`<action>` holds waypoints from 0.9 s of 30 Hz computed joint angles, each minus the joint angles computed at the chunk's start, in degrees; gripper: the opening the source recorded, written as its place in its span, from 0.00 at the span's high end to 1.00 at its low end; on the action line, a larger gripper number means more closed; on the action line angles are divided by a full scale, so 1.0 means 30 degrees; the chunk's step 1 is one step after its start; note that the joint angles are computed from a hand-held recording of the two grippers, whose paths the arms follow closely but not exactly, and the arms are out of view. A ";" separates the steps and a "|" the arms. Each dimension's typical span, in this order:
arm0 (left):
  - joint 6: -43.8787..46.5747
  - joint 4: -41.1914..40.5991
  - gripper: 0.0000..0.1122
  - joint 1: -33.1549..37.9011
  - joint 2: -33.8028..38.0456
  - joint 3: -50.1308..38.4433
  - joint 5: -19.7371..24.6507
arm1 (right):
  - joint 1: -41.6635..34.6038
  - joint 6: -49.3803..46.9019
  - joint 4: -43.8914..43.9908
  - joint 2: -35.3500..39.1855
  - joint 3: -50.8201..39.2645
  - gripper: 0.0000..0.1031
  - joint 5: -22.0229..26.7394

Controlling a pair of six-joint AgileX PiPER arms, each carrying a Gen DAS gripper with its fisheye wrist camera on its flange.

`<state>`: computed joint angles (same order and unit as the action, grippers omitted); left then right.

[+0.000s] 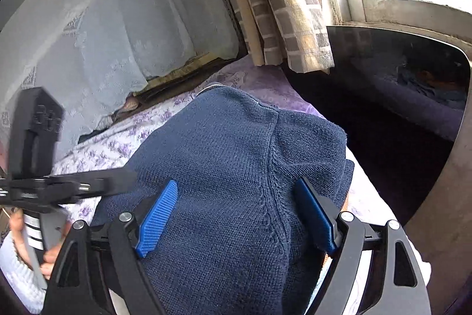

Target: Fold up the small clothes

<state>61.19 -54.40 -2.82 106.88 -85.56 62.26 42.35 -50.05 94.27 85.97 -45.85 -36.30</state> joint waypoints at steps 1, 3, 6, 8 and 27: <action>0.0228 0.0008 0.12 0.0385 -0.0281 0.0213 -0.0005 | 0.0090 0.0289 -0.0036 -0.0128 0.0089 0.17 -0.0088; 0.1227 0.0215 0.12 0.1378 -0.1305 0.1330 -0.0766 | 0.0191 0.1906 -0.0909 -0.0417 0.0540 0.12 -0.0107; 0.3400 0.0134 0.12 0.3384 -0.2522 0.2843 -0.1944 | 0.0757 0.3061 -0.1105 -0.0823 0.0842 0.11 -0.0894; 0.4922 -0.0125 0.12 0.5150 -0.3036 0.3631 -0.2723 | 0.1523 0.4071 -0.1490 -0.1195 0.0999 0.11 -0.1786; 1.1764 -0.4233 0.12 1.7709 -0.0367 0.2459 -0.5434 | 0.6838 -0.5944 0.1651 0.9344 -1.6247 0.03 -0.2545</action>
